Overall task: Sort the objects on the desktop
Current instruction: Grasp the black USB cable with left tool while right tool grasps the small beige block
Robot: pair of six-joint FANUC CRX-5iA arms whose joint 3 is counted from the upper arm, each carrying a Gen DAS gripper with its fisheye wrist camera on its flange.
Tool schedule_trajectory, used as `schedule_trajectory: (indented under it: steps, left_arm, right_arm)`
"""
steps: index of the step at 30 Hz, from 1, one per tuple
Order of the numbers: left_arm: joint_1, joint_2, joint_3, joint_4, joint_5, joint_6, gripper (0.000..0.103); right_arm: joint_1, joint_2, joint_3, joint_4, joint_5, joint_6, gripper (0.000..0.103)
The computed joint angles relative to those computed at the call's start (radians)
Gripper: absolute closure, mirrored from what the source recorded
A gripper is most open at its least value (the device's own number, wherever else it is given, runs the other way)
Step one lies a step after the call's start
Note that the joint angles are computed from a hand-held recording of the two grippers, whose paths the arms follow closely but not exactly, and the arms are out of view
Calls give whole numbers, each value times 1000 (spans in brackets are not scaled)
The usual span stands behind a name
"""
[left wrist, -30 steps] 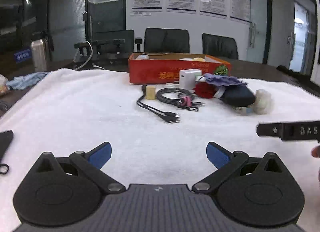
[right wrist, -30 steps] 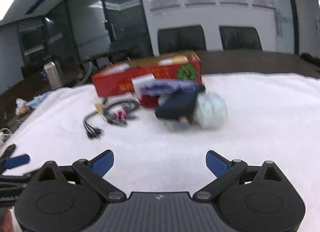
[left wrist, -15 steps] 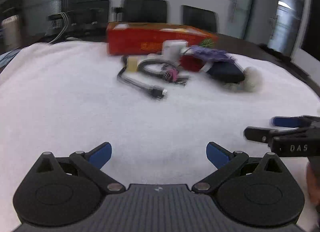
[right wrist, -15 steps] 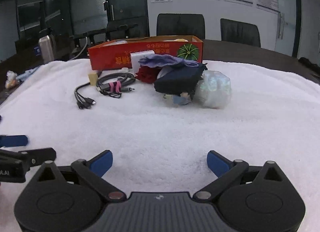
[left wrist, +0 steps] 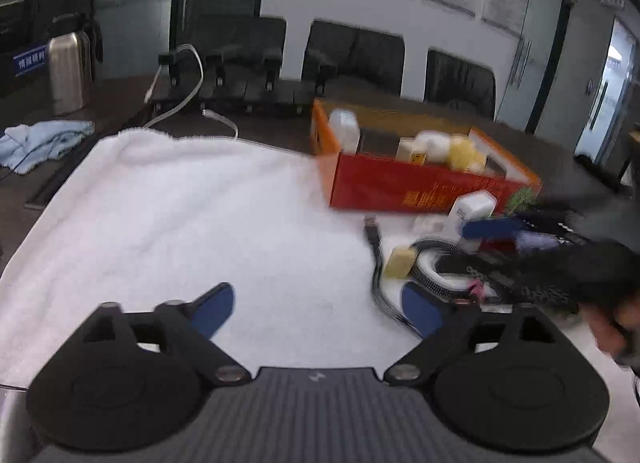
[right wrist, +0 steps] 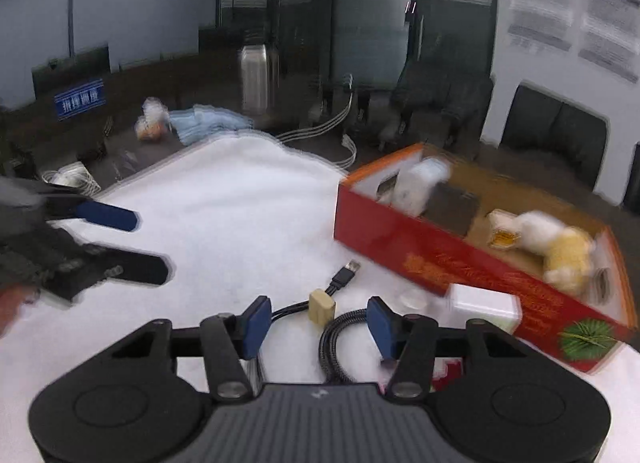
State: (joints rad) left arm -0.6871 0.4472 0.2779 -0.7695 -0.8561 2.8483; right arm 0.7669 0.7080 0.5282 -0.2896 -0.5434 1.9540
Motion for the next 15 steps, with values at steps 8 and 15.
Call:
schedule_trajectory:
  steps: [8,15]
  left_arm:
    - [63,82,61,155,77,-254,21]
    - [93,256,273,278,-21,-474,78]
  right_arm:
    - [2,226,302,37,-163,-93,81]
    - [-55,27,84,-120,-40,-13,83]
